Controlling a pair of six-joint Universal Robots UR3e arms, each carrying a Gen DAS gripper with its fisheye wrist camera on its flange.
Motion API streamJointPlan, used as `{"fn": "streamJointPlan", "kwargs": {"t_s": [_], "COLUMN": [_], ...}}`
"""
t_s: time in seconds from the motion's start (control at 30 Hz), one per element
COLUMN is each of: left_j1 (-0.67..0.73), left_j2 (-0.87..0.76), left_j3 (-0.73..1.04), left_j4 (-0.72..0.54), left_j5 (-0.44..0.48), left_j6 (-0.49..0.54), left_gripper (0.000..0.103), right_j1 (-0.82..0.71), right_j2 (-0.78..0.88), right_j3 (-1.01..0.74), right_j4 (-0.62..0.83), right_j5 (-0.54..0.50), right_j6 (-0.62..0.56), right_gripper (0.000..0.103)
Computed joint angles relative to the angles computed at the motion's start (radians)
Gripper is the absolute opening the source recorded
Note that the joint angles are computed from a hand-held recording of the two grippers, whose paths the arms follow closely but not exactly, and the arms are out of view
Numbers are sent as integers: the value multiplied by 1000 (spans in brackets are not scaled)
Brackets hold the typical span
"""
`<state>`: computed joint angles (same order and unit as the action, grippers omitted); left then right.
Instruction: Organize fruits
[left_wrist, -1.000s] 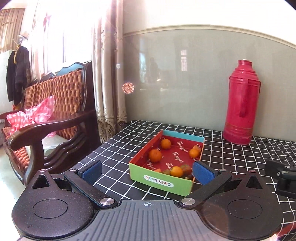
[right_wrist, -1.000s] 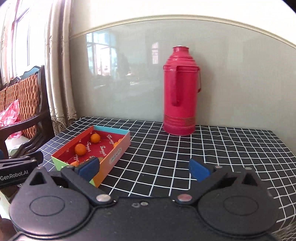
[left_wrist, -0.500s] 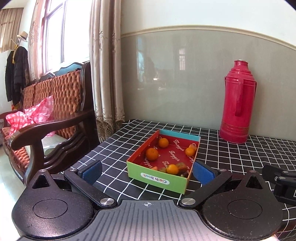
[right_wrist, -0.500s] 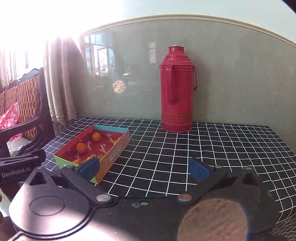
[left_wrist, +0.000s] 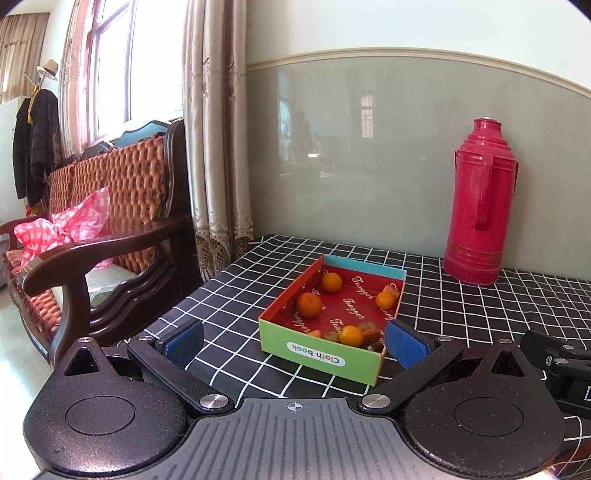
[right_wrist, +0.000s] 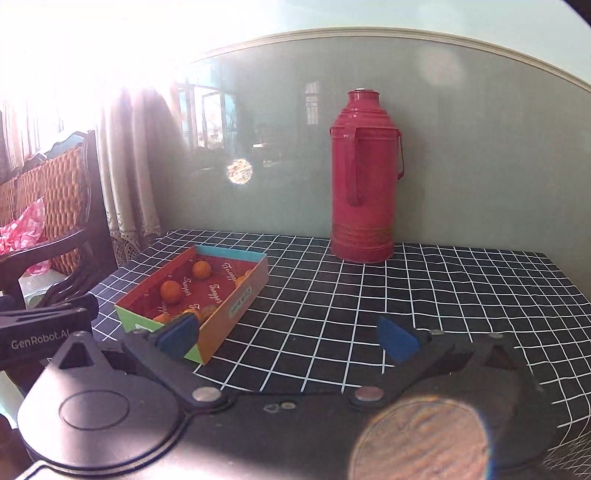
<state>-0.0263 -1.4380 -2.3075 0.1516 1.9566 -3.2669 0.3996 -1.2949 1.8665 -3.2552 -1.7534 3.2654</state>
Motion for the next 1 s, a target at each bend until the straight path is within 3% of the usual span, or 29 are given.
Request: {"fn": "streamJointPlan", "kwargs": {"t_s": [0.73, 1.0], "left_j1": [-18, -1], "left_j2": [-27, -20], "left_j3": [15, 13], "left_j4": [2, -11], "left_j5": [6, -34], "left_j6": [25, 33], "left_gripper": [103, 103], "right_j1": [8, 22], "right_j2": [12, 25], "right_j3": [-11, -20], "right_j4": [5, 4], "right_j5": [-1, -15], "right_j6": [-1, -2], "right_gripper": [97, 97]}}
